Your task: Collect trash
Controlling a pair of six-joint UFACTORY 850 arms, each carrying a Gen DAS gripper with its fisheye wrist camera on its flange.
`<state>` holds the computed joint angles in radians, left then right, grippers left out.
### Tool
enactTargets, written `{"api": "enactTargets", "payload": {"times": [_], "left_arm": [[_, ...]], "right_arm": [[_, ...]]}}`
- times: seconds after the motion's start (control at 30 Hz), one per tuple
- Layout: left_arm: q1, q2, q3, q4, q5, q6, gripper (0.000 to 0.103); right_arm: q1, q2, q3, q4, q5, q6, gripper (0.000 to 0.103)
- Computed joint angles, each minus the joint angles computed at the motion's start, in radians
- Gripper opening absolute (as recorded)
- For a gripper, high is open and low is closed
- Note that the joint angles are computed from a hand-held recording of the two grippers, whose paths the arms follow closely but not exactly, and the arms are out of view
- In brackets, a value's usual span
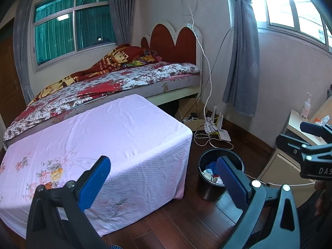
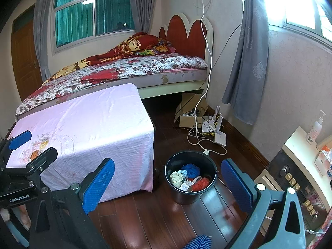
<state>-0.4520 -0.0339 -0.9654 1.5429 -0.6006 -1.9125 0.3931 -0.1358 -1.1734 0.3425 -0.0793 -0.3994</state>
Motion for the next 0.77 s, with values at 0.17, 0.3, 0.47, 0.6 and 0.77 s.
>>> {"api": "enactTargets", "payload": {"times": [0.17,0.3,0.47,0.6,0.77], "left_arm": [[-0.002,-0.002,-0.002,0.0,-0.001,-0.002,0.102],[-0.003,0.0,0.001,0.01,0.005,-0.004,0.102],[-0.002,-0.005,-0.003,0.004,0.006,0.018,0.102],[0.003,0.003,0.007,0.044,0.022,-0.008,0.102],[0.008,0.002,0.004,0.04,0.035,-0.001,0.102]], "right_arm": [[0.0,0.001,0.002,-0.003,0.0,0.002,0.103],[-0.001,0.0,0.001,0.013,-0.001,-0.014,0.103],[0.0,0.002,0.009,-0.028,0.004,0.028,0.103],[0.0,0.003,0.011,-0.051,0.006,0.051,0.103],[-0.001,0.002,0.015,-0.054,0.006,0.054,0.103]]}}
